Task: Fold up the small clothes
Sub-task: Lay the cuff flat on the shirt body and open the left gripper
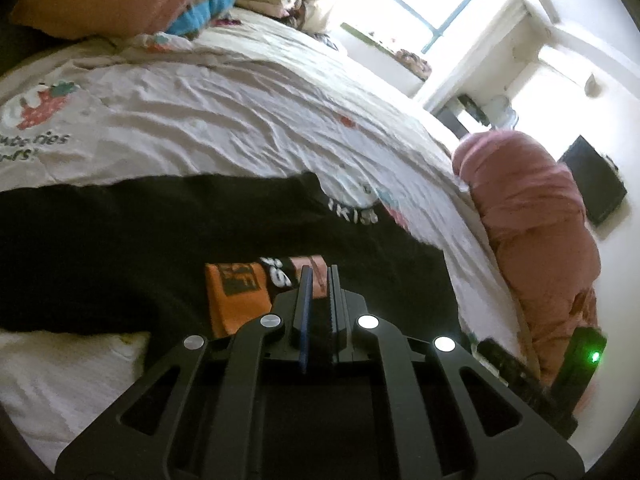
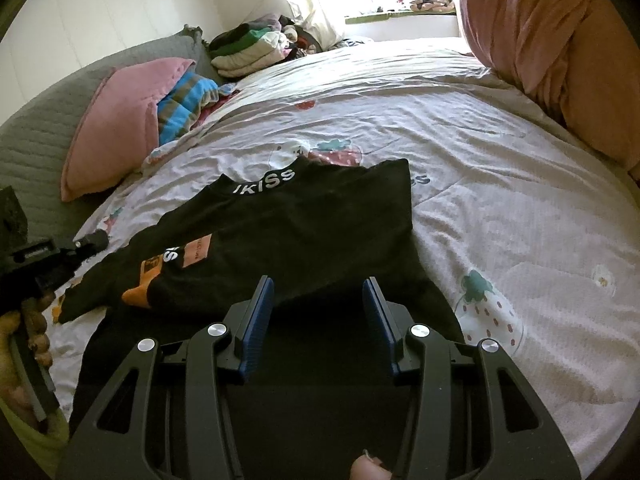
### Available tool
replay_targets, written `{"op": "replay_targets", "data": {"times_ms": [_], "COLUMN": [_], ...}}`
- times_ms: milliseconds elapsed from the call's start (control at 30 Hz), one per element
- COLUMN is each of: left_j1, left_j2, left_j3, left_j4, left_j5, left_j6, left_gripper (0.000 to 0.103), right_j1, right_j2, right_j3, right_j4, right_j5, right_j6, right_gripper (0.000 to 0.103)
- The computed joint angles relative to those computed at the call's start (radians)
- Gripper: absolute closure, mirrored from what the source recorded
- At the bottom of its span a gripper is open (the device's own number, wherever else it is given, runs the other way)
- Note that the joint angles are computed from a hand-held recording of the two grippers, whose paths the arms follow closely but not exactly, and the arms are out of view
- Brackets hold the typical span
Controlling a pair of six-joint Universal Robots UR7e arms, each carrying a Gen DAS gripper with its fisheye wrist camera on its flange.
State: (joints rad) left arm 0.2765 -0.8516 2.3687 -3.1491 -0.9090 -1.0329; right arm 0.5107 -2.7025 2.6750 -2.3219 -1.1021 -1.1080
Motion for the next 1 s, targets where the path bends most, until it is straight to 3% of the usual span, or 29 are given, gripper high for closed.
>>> {"op": "replay_targets", "data": {"times_ms": [133, 200, 233, 400, 533, 667, 800, 900, 1000], "left_j1": [0.013, 0.019, 0.025, 0.048, 0.043, 0.039, 0.040, 0.039, 0.040], "left_j2": [0.046, 0.063, 0.068, 0.084, 0.073, 0.069, 0.071, 0.071, 0.070], "left_j3": [-0.037, -0.052, -0.054, -0.021, -0.007, 0.003, -0.004, -0.001, 0.000], "left_j4": [0.077, 0.148, 0.173, 0.155, 0.150, 0.139, 0.139, 0.136, 0.134], "left_j5": [-0.051, -0.063, -0.070, -0.104, -0.103, -0.106, -0.108, -0.107, -0.109], "left_j6": [0.013, -0.015, -0.029, -0.067, -0.068, -0.072, -0.072, -0.075, -0.074], "left_gripper": [0.097, 0.078, 0.074, 0.073, 0.073, 0.073, 0.073, 0.073, 0.072], "right_j1": [0.116, 0.226, 0.280, 0.443, 0.531, 0.559, 0.518, 0.427, 0.425], "right_j2": [0.077, 0.160, 0.202, 0.346, 0.466, 0.596, 0.706, 0.689, 0.665], "right_j3": [0.003, -0.003, -0.004, -0.005, -0.011, -0.018, -0.025, -0.039, -0.034], "right_j4": [-0.127, -0.216, -0.263, -0.414, -0.521, -0.645, -0.760, -0.686, -0.671], "right_j5": [-0.087, -0.184, -0.237, -0.374, -0.453, -0.563, -0.670, -0.595, -0.578], "right_j6": [0.064, 0.100, 0.117, 0.153, 0.180, 0.205, 0.234, 0.241, 0.234], "right_gripper": [0.058, 0.052, 0.048, 0.045, 0.044, 0.044, 0.044, 0.044, 0.041]}}
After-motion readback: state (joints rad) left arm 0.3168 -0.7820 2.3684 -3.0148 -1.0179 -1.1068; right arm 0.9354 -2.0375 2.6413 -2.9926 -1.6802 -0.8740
